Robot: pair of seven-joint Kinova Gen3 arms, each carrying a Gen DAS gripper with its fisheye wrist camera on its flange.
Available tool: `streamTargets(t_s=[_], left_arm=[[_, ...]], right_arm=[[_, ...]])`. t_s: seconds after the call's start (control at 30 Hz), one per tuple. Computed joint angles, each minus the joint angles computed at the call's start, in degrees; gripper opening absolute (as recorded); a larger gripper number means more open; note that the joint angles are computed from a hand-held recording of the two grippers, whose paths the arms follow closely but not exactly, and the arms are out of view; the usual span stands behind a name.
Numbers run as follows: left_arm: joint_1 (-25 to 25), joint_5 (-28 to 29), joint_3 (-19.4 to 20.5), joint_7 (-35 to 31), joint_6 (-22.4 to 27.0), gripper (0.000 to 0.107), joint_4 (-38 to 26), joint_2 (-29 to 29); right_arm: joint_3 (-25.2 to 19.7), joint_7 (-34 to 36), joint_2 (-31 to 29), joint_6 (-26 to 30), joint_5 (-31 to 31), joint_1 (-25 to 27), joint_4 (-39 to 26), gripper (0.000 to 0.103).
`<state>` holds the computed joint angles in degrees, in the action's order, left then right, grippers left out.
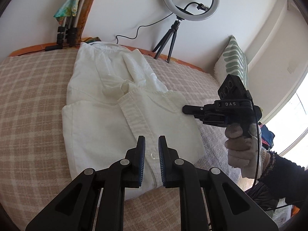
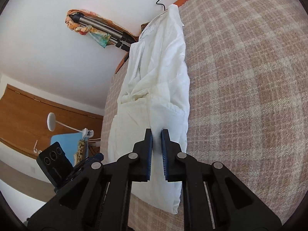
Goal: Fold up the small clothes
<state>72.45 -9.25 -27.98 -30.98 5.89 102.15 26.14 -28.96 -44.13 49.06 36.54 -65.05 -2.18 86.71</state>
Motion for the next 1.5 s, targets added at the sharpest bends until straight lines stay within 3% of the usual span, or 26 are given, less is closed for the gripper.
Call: streamTargets(t_s=[0.07,0.13,0.27,0.4,0.47,0.5,0.53,0.7,0.77,0.83,0.97,1.03,1.1,1.17,1.33,1.43,1.5], left_arm=[[-1.37,-0.42,1.98,-1.15,0.86,0.012,-1.57,0.70],[-3.16,-1.39,4.54,-2.46,2.52,0.012,-3.55,1.67],[-7.94,-2.86,10.95,-3.88,4.62,0.012,-5.86,2.72],[-9.22,-4.11,13.07,-3.71,5.58,0.012,-6.48,3.04],[-9.47,-4.60,13.40,-3.15,5.73,0.012,-6.49,3.01],[-9.37,-4.88,13.29,-2.78,5.85,0.012,-6.50,2.98],[-9.25,-5.22,13.14,-2.44,6.21,0.012,-6.73,3.03],[-10.42,-6.20,14.43,-1.27,6.37,0.012,-6.50,3.21],[-12.08,-5.89,16.33,-1.81,6.38,0.012,-6.45,3.52],[-13.27,-5.61,17.79,-2.57,6.66,0.012,-6.76,3.95],[-12.68,-5.62,17.17,-2.75,7.51,0.012,-7.08,3.82],[-9.02,-6.85,12.67,-0.74,6.29,0.012,-6.16,2.96],[-5.47,-10.78,8.32,3.26,6.76,0.012,-6.25,2.77],[-6.06,-11.83,8.10,4.47,7.55,0.012,-6.61,2.79],[-17.17,-7.85,19.25,-2.03,13.32,0.012,-10.14,5.46],[-19.92,-8.20,22.16,-2.41,11.33,0.012,-8.37,3.76],[-19.59,-8.54,20.74,-1.40,8.58,0.012,-6.30,1.49]], right_arm=[[-3.30,1.40,4.89,3.72,-1.23,3.45,-1.33,0.011],[-3.45,-0.78,6.18,4.12,0.54,3.51,-2.45,0.014],[2.39,-5.21,0.57,0.82,3.98,-1.73,-2.32,0.023],[12.54,-13.29,-6.33,-2.80,12.86,-12.27,-3.56,0.029],[14.60,-13.51,-7.49,-5.62,15.88,-15.36,-2.93,0.029],[14.05,-12.22,-7.50,-5.94,15.99,-15.31,-2.71,0.024],[12.47,-10.42,-6.98,-5.33,15.17,-14.20,-2.95,0.012],[-0.04,-0.87,-1.45,1.91,5.38,-1.68,-4.03,0.012],[-0.93,-1.43,-0.38,0.57,5.03,0.05,-3.20,0.012],[2.39,-5.42,-1.78,-3.16,6.97,-2.40,-2.00,0.012],[12.21,-13.57,-7.62,-8.12,16.11,-12.41,-0.98,0.014],[14.73,-16.00,-11.27,-12.36,20.74,-16.60,0.96,0.028],[13.28,-16.66,-14.12,-15.94,24.87,-17.10,2.79,0.029],[11.44,-18.24,-15.08,-18.12,29.34,-17.45,3.15,0.029],[4.84,-27.72,-12.95,-16.91,40.18,-13.77,0.43,0.029],[-0.36,-32.98,-11.01,-16.01,46.39,-9.25,-1.51,0.029],[-0.41,-34.74,-10.68,-16.03,48.07,-8.58,-2.65,0.030]])
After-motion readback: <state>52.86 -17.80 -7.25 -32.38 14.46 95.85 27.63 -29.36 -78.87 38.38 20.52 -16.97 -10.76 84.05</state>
